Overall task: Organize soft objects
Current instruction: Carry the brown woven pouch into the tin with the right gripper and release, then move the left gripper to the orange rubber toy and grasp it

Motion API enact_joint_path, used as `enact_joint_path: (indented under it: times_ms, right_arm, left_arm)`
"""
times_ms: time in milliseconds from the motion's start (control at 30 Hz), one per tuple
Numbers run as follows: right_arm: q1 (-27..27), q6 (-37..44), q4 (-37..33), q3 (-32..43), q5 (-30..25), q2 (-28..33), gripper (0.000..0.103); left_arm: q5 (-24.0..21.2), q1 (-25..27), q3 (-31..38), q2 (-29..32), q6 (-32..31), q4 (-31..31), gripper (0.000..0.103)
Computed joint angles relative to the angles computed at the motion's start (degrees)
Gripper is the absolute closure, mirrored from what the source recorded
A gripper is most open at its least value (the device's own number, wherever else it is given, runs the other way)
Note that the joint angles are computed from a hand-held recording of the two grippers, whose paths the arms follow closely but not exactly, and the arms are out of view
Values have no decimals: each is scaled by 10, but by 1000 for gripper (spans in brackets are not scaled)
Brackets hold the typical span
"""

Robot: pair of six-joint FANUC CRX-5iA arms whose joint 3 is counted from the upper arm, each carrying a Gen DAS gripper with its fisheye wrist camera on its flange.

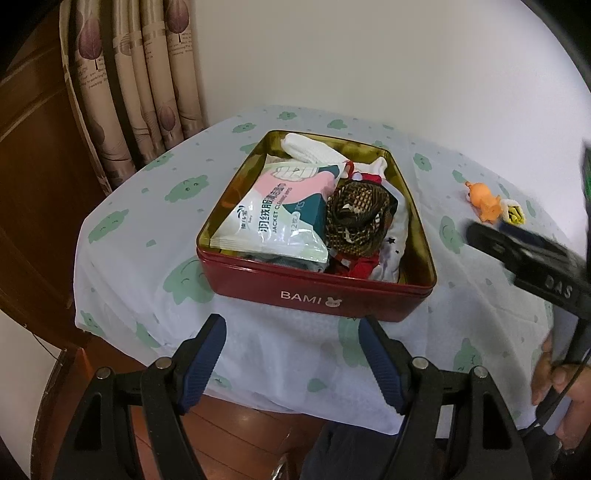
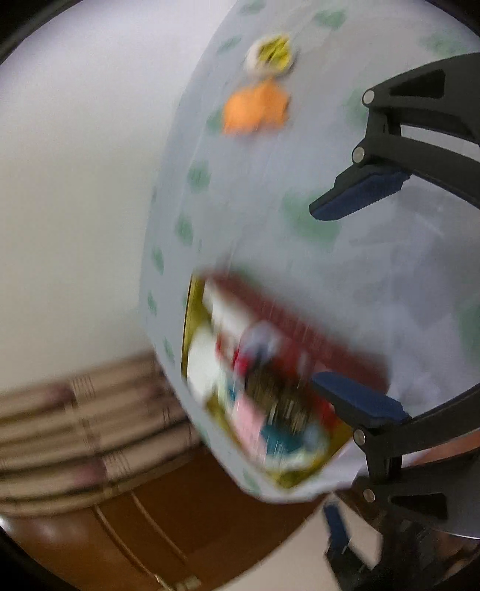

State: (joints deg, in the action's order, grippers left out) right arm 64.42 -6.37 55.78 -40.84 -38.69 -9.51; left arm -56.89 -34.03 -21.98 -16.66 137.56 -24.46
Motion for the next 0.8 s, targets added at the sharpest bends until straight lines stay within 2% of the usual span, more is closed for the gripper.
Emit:
enact_joint_path:
  times_ms: [133,267,367,400,433,533,633,667,800]
  right_arm:
    - [27,-10,-45,-50,-143,-42,17]
    - [39,-16,-92,-101,-252,-100,15]
    - [28,-21,-117,-131,-303,-155,12]
    - [23,-23,-119,-137,-317,-167,6]
    - [15,-18,-125,-140,-332,-174,4]
    - [-24,-21,-148,-150,-349,-203,3]
    - [-97,11,-207,-147,-290,-235,0]
    - [-109,15,-207,-149,-280,-244,0]
    - [-110,20,-204,-142,-286,-229,0]
  left_arm:
    - [-7,-7,5,6,4,-8,27]
    - [-17,-18,13,13,10,-21,27]
    - [-31,-33,23,23,20,-37,27]
    - [-36,-39,26,26,24,-44,27]
    - [-41,-46,30,29,28,-52,27]
    - [-61,-69,46,43,40,-80,27]
    - [-82,-91,63,63,41,-95,27]
    - [-87,-97,68,67,40,-98,27]
    - [-82,-114,89,81,28,-94,27]
